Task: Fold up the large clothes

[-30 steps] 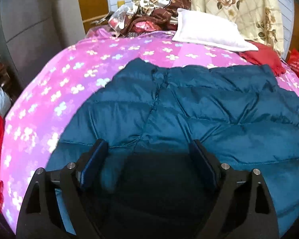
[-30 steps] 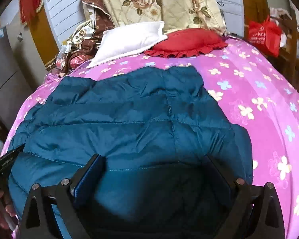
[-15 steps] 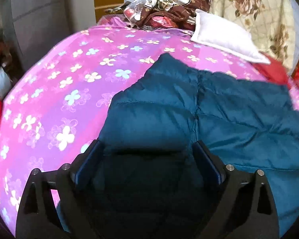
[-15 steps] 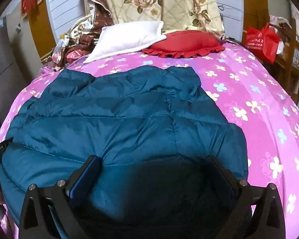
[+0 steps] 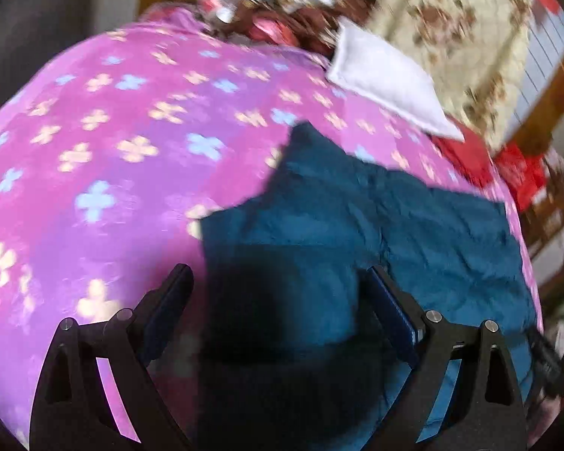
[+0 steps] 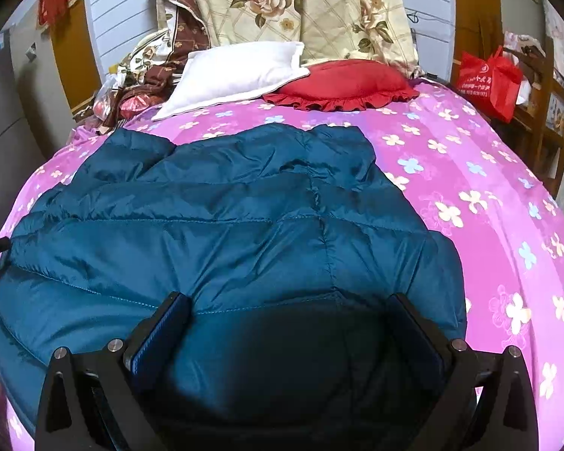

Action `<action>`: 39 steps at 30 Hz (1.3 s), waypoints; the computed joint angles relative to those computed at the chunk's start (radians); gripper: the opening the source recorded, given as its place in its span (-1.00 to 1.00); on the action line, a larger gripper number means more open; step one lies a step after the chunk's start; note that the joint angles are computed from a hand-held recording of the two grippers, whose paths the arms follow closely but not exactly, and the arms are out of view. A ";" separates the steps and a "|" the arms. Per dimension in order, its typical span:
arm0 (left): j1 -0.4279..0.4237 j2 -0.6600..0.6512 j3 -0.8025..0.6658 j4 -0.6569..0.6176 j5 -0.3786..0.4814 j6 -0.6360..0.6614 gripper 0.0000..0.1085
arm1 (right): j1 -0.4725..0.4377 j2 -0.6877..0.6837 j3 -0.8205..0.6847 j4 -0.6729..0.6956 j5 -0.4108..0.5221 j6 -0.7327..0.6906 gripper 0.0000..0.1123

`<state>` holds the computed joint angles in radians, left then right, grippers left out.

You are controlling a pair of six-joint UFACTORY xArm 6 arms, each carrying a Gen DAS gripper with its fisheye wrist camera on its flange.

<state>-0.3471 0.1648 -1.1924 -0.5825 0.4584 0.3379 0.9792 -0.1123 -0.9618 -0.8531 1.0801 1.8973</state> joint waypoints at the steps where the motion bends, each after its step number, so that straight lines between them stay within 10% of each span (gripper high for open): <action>1: 0.005 0.017 -0.011 -0.022 0.019 0.020 0.71 | 0.001 -0.001 0.002 -0.004 -0.001 0.003 0.83; 10: 0.072 0.092 -0.097 -0.420 0.214 0.335 0.68 | 0.007 -0.004 0.012 -0.020 -0.007 0.007 0.83; 17: 0.043 0.059 -0.054 -0.471 0.130 0.407 -0.22 | 0.006 -0.004 0.006 -0.010 -0.007 0.006 0.83; 21: 0.013 0.049 -0.031 -0.416 0.051 0.379 -0.24 | -0.006 -0.082 0.047 0.013 -0.032 -0.003 0.83; 28: 0.002 0.057 -0.028 -0.359 0.012 0.331 -0.12 | 0.088 -0.388 0.242 -0.023 0.272 0.224 0.83; 33: 0.000 0.058 -0.027 -0.338 0.004 0.307 -0.06 | 0.081 -0.476 0.302 -0.069 0.199 0.260 0.83; 39: -0.010 0.053 -0.012 -0.297 -0.034 0.265 0.09 | -0.033 -0.240 0.149 -0.011 0.044 -0.018 0.83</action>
<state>-0.3574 0.2177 -1.2042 -0.8792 0.4248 0.6031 0.9465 -0.3525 -0.8132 -0.8637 1.1238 1.8794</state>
